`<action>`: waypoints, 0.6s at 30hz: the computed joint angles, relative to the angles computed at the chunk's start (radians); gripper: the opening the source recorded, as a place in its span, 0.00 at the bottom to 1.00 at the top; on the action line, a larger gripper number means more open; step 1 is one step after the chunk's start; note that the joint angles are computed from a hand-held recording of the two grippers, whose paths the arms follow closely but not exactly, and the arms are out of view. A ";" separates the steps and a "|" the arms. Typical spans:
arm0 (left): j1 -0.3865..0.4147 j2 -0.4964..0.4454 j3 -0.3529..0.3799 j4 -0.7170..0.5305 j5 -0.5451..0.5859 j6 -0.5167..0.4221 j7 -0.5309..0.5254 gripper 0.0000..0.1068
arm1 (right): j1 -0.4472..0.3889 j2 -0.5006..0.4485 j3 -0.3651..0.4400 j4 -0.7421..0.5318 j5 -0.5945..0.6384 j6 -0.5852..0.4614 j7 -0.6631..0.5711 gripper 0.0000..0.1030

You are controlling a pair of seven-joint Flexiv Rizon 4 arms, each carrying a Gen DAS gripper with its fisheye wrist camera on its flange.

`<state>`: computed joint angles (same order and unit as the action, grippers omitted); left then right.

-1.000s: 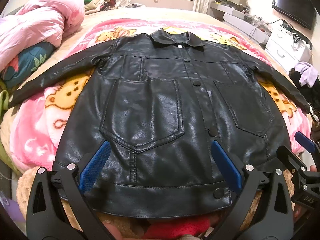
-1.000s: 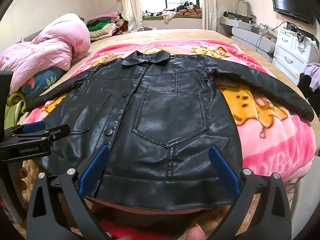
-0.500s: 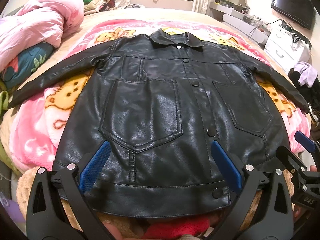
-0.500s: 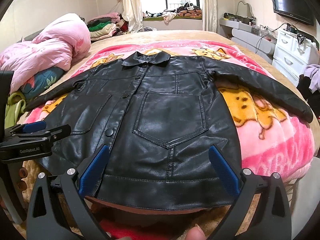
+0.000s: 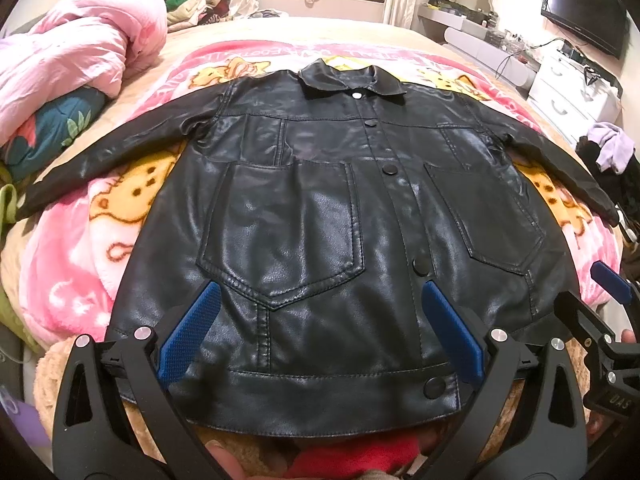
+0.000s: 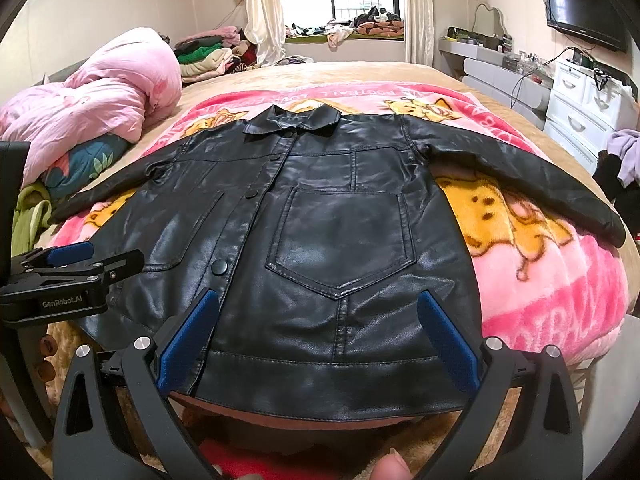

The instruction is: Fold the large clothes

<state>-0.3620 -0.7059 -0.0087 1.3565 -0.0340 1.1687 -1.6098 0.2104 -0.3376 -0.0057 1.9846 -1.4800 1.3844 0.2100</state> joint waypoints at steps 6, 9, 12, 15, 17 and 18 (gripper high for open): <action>0.004 -0.012 -0.007 -0.024 -0.005 -0.014 0.008 0.88 | 0.006 0.000 0.001 -0.010 0.032 -0.013 -0.029 0.96; 0.005 -0.023 -0.007 -0.049 -0.009 -0.029 0.010 0.88 | 0.012 -0.002 -0.005 -0.019 0.049 -0.015 -0.043 0.96; 0.005 -0.039 -0.009 -0.087 -0.014 -0.056 0.014 0.88 | 0.019 -0.003 -0.009 -0.035 0.081 -0.031 -0.081 0.96; 0.003 -0.063 -0.008 -0.139 -0.017 -0.085 0.013 0.88 | 0.028 -0.012 -0.012 -0.055 0.134 -0.048 -0.140 0.96; 0.002 -0.081 -0.008 -0.180 -0.019 -0.108 0.013 0.88 | 0.036 -0.015 -0.025 -0.065 0.133 -0.046 -0.142 0.96; 0.000 -0.091 -0.006 -0.201 -0.020 -0.121 0.010 0.88 | 0.037 -0.020 -0.030 -0.077 0.136 -0.045 -0.148 0.96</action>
<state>-0.3617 -0.7965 -0.0148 1.1554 -0.0538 1.0481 -1.5993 0.2477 -0.3579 -0.0361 1.9074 -1.3440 1.3399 0.0617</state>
